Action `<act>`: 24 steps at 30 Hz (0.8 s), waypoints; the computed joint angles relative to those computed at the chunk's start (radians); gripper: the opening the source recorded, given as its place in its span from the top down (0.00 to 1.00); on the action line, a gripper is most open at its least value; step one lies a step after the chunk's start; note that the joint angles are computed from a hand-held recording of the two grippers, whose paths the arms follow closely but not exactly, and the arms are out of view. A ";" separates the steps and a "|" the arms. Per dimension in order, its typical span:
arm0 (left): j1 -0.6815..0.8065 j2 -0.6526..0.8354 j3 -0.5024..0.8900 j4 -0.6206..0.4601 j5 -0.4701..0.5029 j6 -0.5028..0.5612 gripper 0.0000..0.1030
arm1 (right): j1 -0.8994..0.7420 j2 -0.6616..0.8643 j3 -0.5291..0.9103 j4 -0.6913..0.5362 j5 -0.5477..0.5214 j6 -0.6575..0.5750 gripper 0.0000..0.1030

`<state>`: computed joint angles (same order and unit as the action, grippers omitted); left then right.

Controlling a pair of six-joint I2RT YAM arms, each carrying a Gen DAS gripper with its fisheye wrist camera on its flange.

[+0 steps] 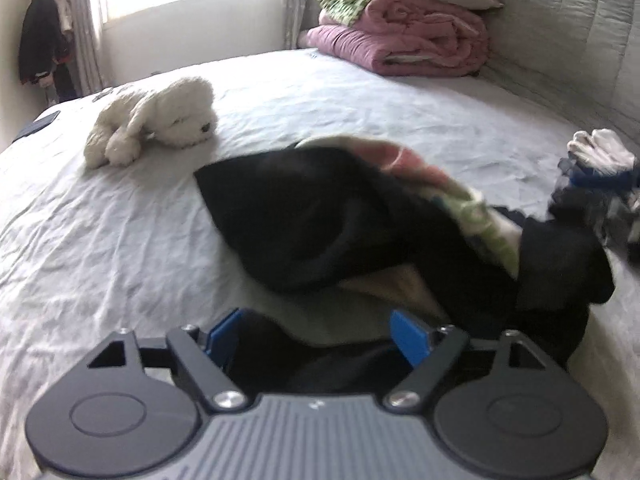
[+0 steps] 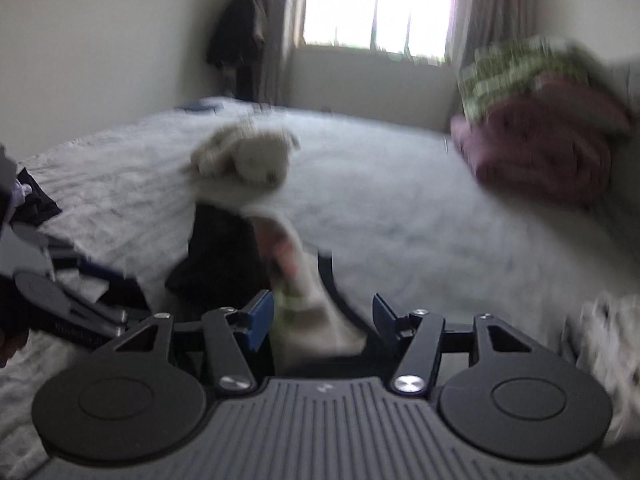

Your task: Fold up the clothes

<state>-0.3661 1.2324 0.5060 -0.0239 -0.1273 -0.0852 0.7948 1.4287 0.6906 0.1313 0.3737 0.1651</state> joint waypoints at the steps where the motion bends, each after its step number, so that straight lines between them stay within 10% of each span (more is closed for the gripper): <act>1: -0.007 0.009 0.006 0.014 0.000 0.001 0.15 | 0.000 0.011 0.002 -0.027 0.002 0.017 0.43; 4: -0.033 0.082 0.031 0.066 -0.030 -0.011 0.11 | -0.005 0.053 0.012 -0.102 0.002 0.064 0.43; 9: -0.062 0.220 0.089 0.081 -0.054 -0.018 0.11 | -0.026 0.056 -0.010 -0.105 -0.043 0.069 0.90; 24: 0.082 0.141 0.096 0.023 0.015 0.008 0.11 | -0.028 -0.178 -0.122 -0.033 0.142 0.045 0.92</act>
<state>-0.2842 1.3739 0.6025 -0.0005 -0.1126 -0.0767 0.7672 1.2508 0.5682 0.0987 0.5160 0.2104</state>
